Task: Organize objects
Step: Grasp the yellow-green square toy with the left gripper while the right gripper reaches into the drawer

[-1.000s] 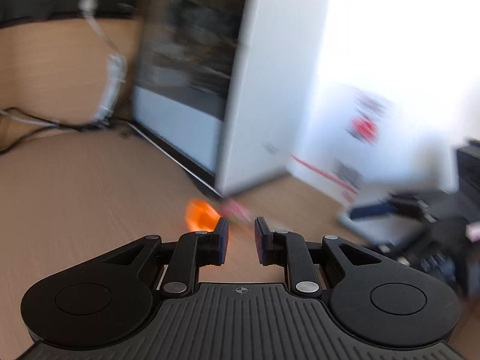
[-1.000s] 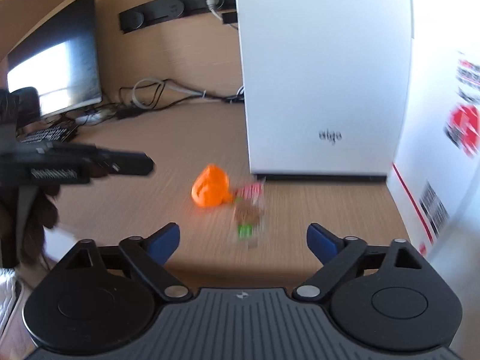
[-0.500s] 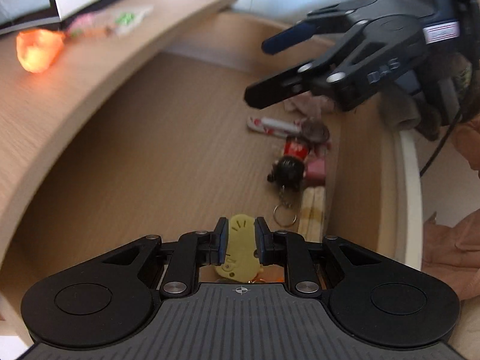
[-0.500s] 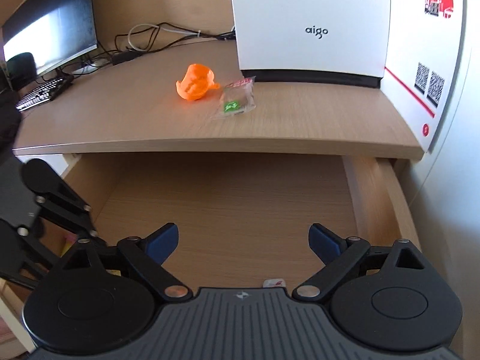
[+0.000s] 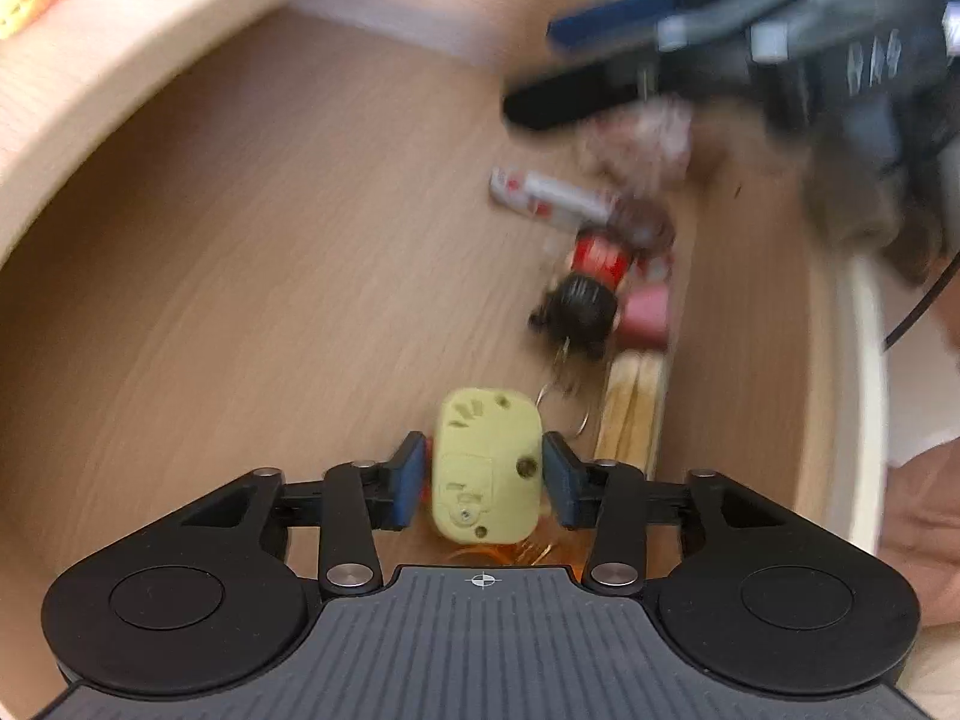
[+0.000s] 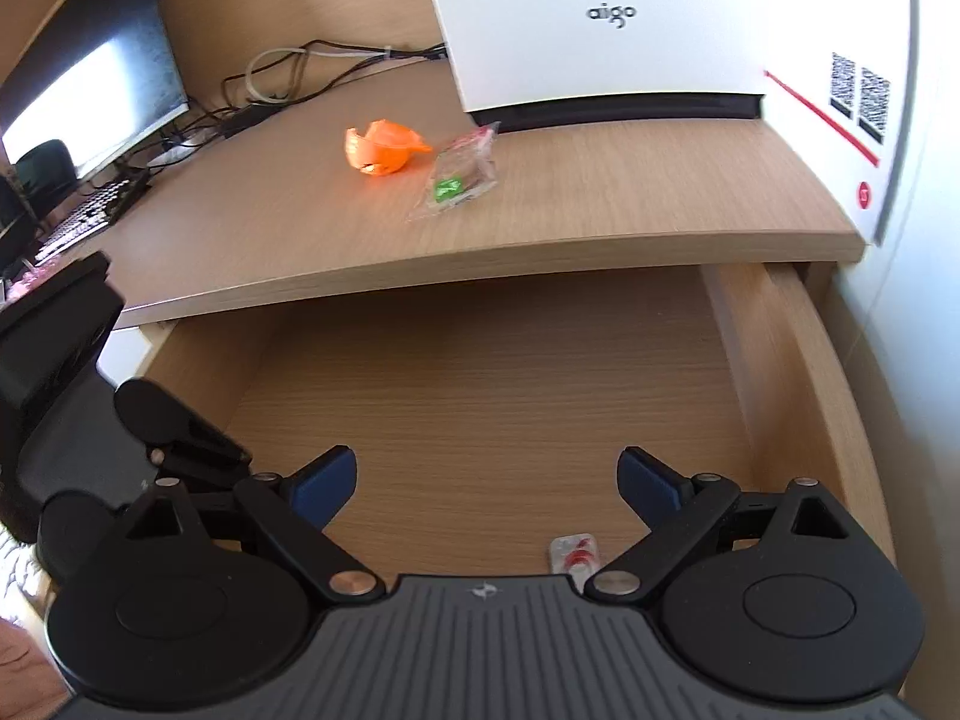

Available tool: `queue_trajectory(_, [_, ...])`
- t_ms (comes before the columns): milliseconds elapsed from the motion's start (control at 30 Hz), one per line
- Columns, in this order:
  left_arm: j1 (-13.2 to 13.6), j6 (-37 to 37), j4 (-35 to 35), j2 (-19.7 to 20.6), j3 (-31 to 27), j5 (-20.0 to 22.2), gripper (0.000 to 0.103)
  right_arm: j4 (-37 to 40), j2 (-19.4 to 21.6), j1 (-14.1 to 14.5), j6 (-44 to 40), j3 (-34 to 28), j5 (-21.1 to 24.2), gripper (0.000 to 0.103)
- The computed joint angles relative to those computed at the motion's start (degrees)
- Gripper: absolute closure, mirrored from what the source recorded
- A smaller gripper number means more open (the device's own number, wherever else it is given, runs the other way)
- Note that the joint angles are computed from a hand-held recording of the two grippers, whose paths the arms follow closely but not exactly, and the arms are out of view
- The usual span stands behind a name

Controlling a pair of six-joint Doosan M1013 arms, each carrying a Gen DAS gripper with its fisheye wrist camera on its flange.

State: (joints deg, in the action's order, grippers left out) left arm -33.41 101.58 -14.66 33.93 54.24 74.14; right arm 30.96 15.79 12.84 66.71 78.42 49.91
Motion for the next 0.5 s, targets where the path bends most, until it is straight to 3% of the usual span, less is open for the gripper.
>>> queue_trajectory(133, [-0.8,-0.1,1.2,-1.3,2.1,-1.8,0.059,-6.9,-0.7,1.1,3.5,-0.2,-2.3,0.009])
queue_trajectory(233, [-1.0,-1.0,1.5,-2.8,4.6,-5.4,0.06,-17.7,-2.0,2.9,11.7,1.1,-9.5,0.008])
queue_trajectory(267, [-0.9,-1.4,1.0,-3.6,5.8,-7.6,0.06,-20.7,-1.6,3.2,14.0,-0.1,-7.6,0.008])
queue_trajectory(367, [0.4,-2.3,-2.5,-6.0,9.6,-14.3,0.06,-18.9,2.3,2.7,11.8,-7.3,8.6,0.012])
queue_trajectory(433, [0.8,-3.0,-5.4,-6.5,10.7,-17.3,0.06,-20.4,4.8,3.0,13.7,-11.0,16.9,0.023])
queue_trajectory(467, [0.9,-3.6,-6.5,-5.8,9.9,-17.8,0.06,-21.9,6.1,3.4,13.9,-12.8,20.9,0.036])
queue_trajectory(500, [1.1,-3.8,-7.4,-5.8,10.0,-18.2,0.06,-23.4,7.4,3.9,14.0,-14.4,24.4,0.042])
